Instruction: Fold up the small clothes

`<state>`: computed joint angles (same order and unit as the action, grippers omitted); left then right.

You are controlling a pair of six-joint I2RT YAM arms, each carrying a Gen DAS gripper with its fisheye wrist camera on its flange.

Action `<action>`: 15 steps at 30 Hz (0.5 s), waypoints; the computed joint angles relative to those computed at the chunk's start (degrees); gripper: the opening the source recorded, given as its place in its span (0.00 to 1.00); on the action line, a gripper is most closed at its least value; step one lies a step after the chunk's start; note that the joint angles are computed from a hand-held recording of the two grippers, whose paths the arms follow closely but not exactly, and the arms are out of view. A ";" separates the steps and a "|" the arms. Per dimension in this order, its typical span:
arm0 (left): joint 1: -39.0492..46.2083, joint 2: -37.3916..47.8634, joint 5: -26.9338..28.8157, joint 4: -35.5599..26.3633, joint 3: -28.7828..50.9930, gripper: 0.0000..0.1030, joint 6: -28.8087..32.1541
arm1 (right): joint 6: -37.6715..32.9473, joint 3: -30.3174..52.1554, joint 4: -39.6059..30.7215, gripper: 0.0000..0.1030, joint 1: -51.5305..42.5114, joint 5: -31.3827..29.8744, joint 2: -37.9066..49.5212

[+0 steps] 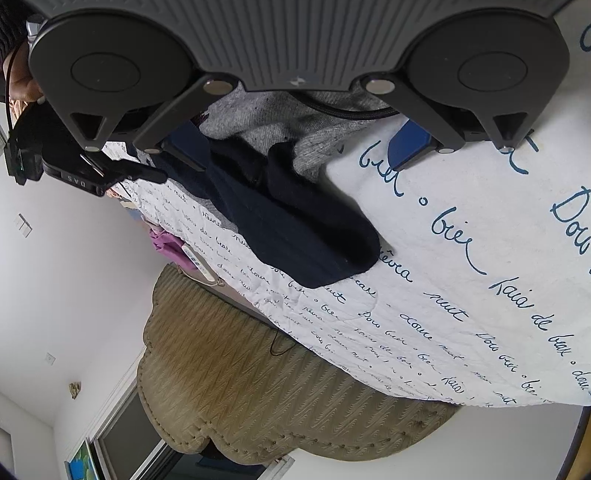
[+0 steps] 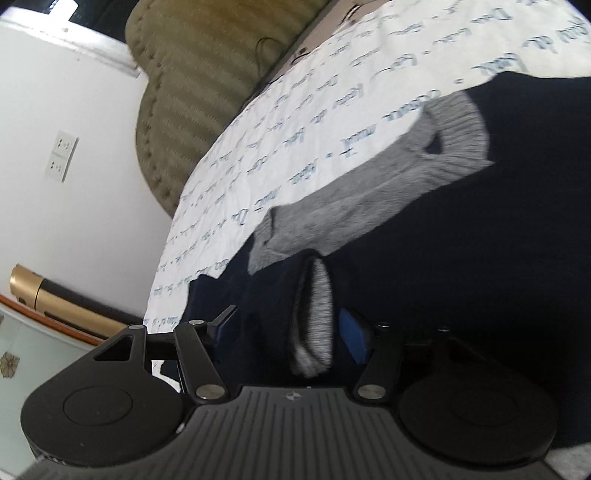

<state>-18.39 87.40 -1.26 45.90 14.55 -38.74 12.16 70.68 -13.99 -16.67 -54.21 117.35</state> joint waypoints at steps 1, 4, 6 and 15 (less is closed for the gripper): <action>-0.02 0.03 -0.03 -0.04 0.03 1.00 0.04 | 0.20 0.14 0.39 0.56 0.02 -0.42 0.34; 0.09 -0.46 0.07 -0.36 -0.13 1.00 -0.01 | 1.40 -0.12 2.04 0.17 -0.28 -1.41 1.88; 1.57 -3.04 2.79 -1.58 -0.69 1.00 -1.13 | 3.24 -2.61 5.39 0.16 -1.14 -2.51 1.29; 14.85 3.15 28.45 7.69 4.04 1.00 -27.53 | 18.64 -7.17 22.53 0.12 -5.03 -11.75 -5.63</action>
